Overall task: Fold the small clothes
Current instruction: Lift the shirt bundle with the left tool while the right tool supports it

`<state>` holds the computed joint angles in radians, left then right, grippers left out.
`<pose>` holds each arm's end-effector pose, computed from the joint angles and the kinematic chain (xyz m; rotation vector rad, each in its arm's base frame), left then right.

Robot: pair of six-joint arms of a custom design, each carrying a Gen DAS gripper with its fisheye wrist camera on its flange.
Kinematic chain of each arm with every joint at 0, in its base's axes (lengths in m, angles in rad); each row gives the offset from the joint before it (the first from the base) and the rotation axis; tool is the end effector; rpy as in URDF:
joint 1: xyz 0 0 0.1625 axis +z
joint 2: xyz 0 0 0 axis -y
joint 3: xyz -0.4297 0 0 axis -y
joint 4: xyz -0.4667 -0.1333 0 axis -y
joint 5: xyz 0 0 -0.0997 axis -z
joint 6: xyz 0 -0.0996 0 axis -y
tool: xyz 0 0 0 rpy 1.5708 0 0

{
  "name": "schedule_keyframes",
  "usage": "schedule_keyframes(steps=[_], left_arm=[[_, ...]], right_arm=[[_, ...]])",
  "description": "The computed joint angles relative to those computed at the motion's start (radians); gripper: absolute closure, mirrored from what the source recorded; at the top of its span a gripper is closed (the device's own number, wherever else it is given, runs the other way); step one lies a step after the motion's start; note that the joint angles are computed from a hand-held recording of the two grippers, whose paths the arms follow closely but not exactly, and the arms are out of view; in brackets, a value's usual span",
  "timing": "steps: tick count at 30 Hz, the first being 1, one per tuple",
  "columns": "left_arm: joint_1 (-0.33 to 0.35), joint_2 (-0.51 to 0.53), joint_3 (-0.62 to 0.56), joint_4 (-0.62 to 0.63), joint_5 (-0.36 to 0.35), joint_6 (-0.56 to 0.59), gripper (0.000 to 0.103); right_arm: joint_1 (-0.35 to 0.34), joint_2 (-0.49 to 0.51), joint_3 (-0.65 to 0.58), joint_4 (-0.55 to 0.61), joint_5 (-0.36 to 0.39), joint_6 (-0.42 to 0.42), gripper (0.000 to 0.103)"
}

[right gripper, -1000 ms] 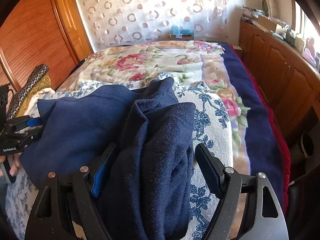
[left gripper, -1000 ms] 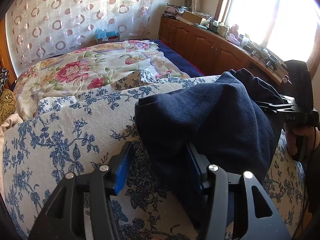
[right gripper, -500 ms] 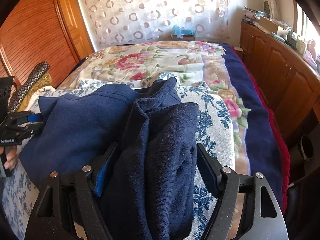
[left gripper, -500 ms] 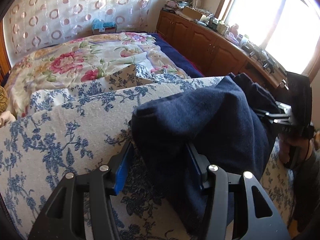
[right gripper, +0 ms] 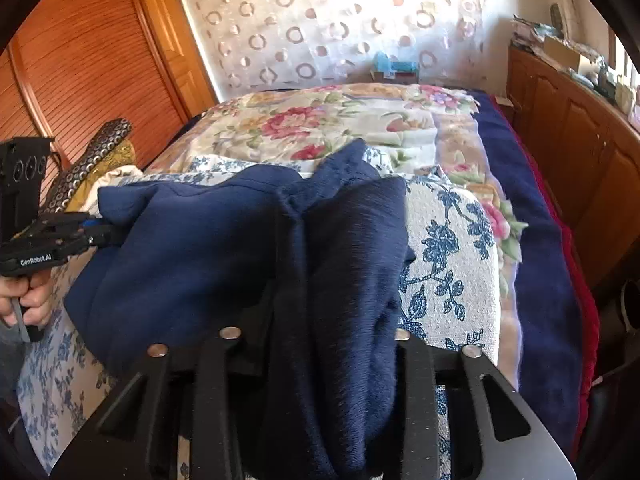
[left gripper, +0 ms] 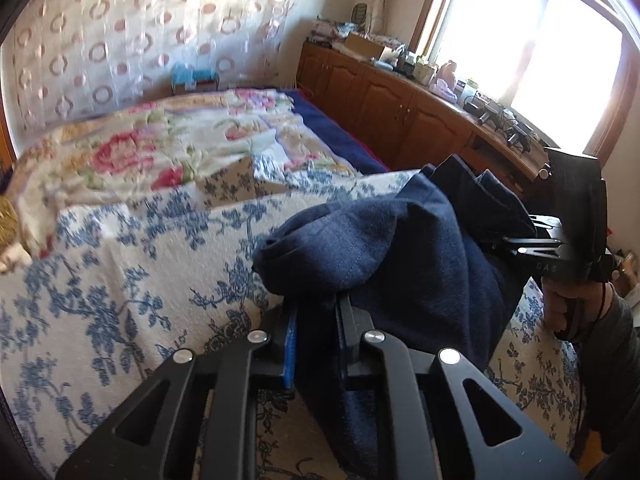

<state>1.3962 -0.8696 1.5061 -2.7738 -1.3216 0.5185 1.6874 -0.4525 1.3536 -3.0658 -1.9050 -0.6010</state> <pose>0.0185 -0.8039 0.1855 0.8289 2.5866 -0.7203 0.1943 -0.7942 -0.0377 0.7882 -2.4843 0.6679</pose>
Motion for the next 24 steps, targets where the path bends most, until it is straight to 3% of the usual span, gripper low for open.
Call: schedule_keyframes(steps=[4,14,24], left_arm=[[-0.017,-0.04,0.058,-0.068,-0.008,0.033,0.091],[-0.027,-0.127,0.149,-0.145,-0.04,0.055,0.092],[-0.009,-0.249,0.242,-0.248,-0.033,0.072,0.092]], right_arm=[[0.021,0.001,0.024,-0.077,-0.033,-0.052,0.08],[0.057,-0.021,0.07,-0.16,-0.031,-0.073,0.08],[0.13,0.019,0.018,-0.146,-0.019,-0.116,0.08]])
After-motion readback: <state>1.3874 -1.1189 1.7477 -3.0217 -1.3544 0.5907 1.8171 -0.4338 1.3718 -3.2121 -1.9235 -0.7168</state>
